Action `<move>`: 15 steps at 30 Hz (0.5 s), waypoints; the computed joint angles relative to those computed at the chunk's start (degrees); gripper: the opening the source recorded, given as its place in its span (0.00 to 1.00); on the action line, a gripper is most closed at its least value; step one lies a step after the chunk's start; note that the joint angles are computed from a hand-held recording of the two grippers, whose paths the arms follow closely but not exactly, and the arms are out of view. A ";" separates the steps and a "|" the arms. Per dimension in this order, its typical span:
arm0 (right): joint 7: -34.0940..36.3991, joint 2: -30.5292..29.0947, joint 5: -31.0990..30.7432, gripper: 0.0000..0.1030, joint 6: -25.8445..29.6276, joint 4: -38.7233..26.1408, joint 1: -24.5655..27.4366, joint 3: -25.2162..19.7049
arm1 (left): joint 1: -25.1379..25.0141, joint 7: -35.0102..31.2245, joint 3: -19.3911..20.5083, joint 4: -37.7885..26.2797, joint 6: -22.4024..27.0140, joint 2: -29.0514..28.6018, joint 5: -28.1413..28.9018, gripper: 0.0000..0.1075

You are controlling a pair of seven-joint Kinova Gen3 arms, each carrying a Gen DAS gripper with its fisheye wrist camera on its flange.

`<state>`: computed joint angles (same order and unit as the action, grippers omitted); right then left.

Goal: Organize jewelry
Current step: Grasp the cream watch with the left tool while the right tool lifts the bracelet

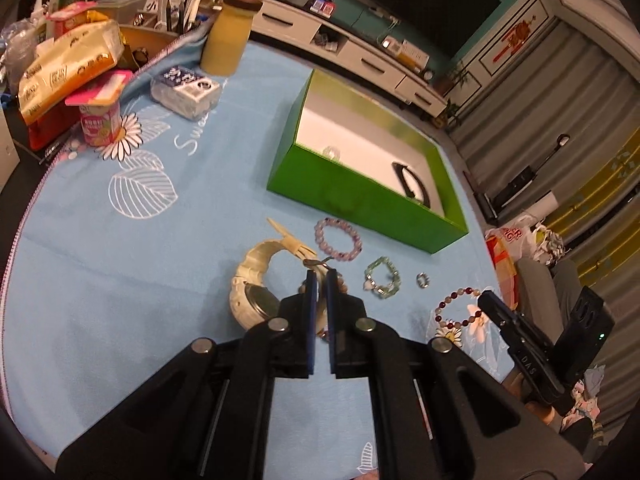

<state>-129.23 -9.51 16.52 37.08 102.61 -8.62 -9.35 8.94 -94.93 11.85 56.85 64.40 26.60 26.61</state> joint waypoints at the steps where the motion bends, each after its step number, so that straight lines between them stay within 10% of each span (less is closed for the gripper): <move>1: -0.12 -0.07 0.27 0.07 0.09 -0.14 0.05 -0.13 | -0.16 -0.16 0.11 -0.09 -0.03 -0.13 0.23 0.04; 15: 1.23 -0.85 1.16 0.07 -0.73 -2.12 0.72 -0.07 | 1.97 -0.33 0.13 -6.80 1.60 0.89 -1.55 0.04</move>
